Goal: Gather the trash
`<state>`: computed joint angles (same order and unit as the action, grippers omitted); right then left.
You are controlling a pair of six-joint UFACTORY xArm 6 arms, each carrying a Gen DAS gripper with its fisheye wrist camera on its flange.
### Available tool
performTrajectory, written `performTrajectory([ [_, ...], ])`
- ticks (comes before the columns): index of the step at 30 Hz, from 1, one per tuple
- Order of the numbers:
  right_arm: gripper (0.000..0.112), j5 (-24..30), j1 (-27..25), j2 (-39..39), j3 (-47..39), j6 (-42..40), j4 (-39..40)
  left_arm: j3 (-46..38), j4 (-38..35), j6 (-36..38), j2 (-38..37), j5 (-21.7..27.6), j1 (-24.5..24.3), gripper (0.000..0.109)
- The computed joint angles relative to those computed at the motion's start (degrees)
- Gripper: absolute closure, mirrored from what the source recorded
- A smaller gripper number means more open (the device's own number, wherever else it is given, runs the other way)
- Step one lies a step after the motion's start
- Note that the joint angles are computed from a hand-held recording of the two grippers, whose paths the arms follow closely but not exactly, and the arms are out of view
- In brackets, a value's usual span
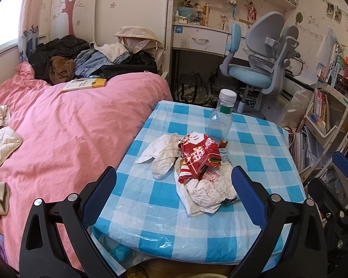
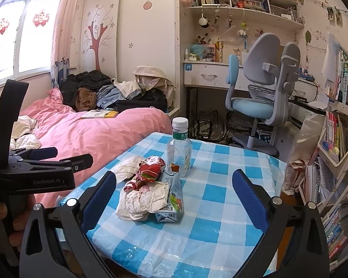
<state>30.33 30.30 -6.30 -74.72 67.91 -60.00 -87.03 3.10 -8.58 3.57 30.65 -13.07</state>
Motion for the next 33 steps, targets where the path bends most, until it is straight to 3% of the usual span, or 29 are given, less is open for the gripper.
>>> performTrajectory([
  [5, 0.016, -0.57, -0.24, 0.01, 0.25, -1.29, 1.27, -1.13, -2.35, -0.53, 0.81, 2.1, 1.24, 0.013],
  [15, 0.016, -0.85, -1.02, 0.9, 0.22, -5.46, 5.88, -2.91, 2.08, -4.18, 2.41, 4.17, 1.36, 0.013],
  [22, 0.016, -0.38, -1.95, 3.85, -1.63, -14.21, 17.45, -6.69, 6.17, -11.06, 5.13, 9.88, 3.71, 0.013],
  [33, 0.016, 2.07, -2.1, 9.08, -5.82, -27.75, 30.01, -11.41, 9.51, -13.87, 9.52, 15.07, 4.79, 0.013],
])
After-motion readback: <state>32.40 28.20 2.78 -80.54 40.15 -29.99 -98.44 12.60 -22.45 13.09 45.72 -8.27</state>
